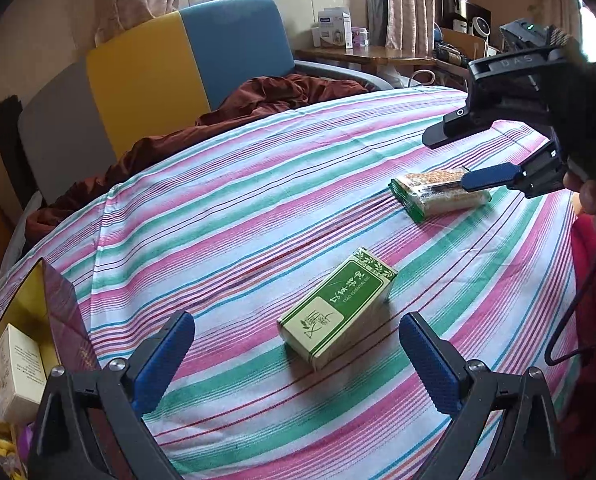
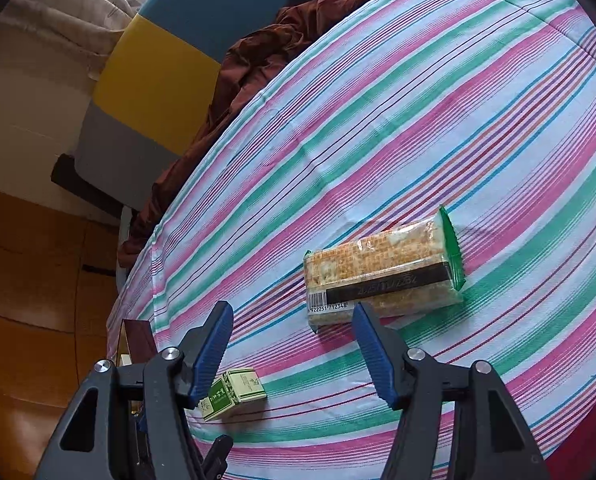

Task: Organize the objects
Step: 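Grasp the green tea box with the left tool, then grasp the green-edged cracker packet with the right tool while the left tool holds the green box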

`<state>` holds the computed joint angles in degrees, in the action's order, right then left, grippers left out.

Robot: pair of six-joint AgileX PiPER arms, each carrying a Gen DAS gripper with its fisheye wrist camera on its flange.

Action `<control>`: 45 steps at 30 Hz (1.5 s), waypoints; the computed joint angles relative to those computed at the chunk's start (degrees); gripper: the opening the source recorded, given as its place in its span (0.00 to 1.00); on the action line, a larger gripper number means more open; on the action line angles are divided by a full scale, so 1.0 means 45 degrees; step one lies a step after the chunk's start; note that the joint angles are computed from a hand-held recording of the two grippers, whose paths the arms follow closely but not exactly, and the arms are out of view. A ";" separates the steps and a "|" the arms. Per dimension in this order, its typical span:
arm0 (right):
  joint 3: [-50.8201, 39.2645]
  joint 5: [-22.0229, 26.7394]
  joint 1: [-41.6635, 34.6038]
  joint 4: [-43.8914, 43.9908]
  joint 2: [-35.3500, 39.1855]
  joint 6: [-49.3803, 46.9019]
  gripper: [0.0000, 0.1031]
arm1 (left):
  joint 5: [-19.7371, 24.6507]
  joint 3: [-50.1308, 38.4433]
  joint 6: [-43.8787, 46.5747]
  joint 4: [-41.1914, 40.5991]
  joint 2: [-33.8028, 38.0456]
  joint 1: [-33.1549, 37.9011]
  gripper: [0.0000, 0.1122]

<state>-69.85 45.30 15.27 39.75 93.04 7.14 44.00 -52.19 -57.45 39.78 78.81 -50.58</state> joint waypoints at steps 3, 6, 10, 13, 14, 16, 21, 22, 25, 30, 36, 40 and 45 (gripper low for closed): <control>0.0069 0.0037 -0.0126 0.0109 -0.0061 -0.0112 0.65 | -0.0483 -0.0385 0.0688 -0.0477 0.0606 0.0475 0.92; 0.0076 0.0074 -0.0172 0.0151 -0.0060 -0.0184 0.65 | -0.1004 -0.0751 0.1295 -0.0957 0.1217 0.0939 0.92; 0.0060 0.0007 -0.0112 0.0083 -0.0010 -0.0064 0.65 | -0.1789 -0.0997 0.1968 -0.1960 0.1882 0.1461 0.92; 0.0031 -0.0083 -0.0048 -0.0038 0.0011 0.0102 0.65 | -0.2360 -0.0666 0.1295 -0.1902 0.1972 0.1613 0.82; 0.0015 -0.0107 -0.0022 -0.0112 0.0029 0.0173 0.65 | -0.2249 -0.0601 0.0825 -0.1570 0.1881 0.1515 0.72; -0.0021 -0.0090 -0.0004 -0.0229 0.0067 0.0260 0.65 | -0.2047 -0.0347 -0.0204 -0.1043 0.1561 0.1472 0.56; -0.0085 -0.0047 0.0109 -0.0662 0.0041 0.0540 0.65 | -0.2054 0.0709 -0.1726 -0.0668 0.0474 0.1609 0.29; -0.0098 -0.0069 0.0136 -0.0760 0.0043 0.0640 0.65 | -0.1901 0.0848 -0.2160 -0.0308 0.0382 0.1364 0.28; -0.0053 -0.0149 0.0162 -0.1036 -0.0023 0.0922 0.65 | -0.1279 0.1088 -0.3380 0.0721 0.0306 0.0537 0.28; 0.0120 -0.0346 0.0148 -0.1477 -0.0198 0.1486 0.65 | -0.2333 0.1597 -0.3237 0.0431 -0.0048 0.1120 0.28; -0.0688 0.0129 0.0764 -0.3465 0.0018 0.2692 0.65 | -0.2425 0.1587 -0.3442 0.0601 0.0048 0.1083 0.29; -0.2669 0.1562 0.1465 -0.5797 0.0690 0.2354 0.81 | -0.2647 0.1692 -0.3455 0.0599 -0.0009 0.1191 0.29; -0.5251 0.3106 0.1641 -0.7126 0.2543 0.0684 0.82 | -0.2634 0.1730 -0.3697 0.0844 0.0015 0.1128 0.29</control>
